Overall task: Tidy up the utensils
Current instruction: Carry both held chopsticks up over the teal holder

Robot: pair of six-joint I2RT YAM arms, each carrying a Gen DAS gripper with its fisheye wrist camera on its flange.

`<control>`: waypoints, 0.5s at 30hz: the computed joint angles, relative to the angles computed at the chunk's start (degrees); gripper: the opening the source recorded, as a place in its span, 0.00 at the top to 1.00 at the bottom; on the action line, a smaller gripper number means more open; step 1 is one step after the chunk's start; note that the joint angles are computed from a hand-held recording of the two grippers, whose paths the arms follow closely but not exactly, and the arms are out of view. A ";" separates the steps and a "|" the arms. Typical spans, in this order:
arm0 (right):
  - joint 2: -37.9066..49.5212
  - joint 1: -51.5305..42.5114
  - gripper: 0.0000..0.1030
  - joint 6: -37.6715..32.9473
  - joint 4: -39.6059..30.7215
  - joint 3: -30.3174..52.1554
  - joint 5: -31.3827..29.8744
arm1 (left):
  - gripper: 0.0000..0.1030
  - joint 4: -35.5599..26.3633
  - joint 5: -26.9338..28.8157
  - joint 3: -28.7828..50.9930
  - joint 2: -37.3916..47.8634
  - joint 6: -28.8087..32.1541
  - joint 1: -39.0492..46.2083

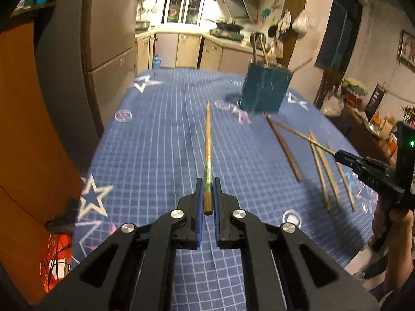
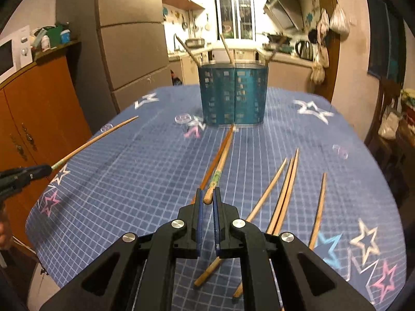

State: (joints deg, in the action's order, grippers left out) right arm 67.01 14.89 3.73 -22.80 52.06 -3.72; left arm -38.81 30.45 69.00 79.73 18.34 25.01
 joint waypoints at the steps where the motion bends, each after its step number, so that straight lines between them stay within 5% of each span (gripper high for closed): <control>1: -0.42 -0.37 0.92 -0.42 -0.28 0.52 -0.32 | 0.95 -0.23 0.04 0.48 -0.34 -0.05 -0.13; 6: -0.82 -2.72 0.92 -2.20 -2.21 2.97 -2.74 | 0.95 -1.90 -3.71 3.03 1.53 0.69 -2.48; 12: 0.22 -3.67 0.92 -3.51 -4.19 4.59 -4.41 | 0.95 -17.82 0.32 17.43 10.52 3.38 -2.37; 15: 0.01 -3.38 0.92 -4.59 -4.54 5.56 -3.91 | 0.95 -19.11 -2.72 21.19 11.69 4.64 -3.83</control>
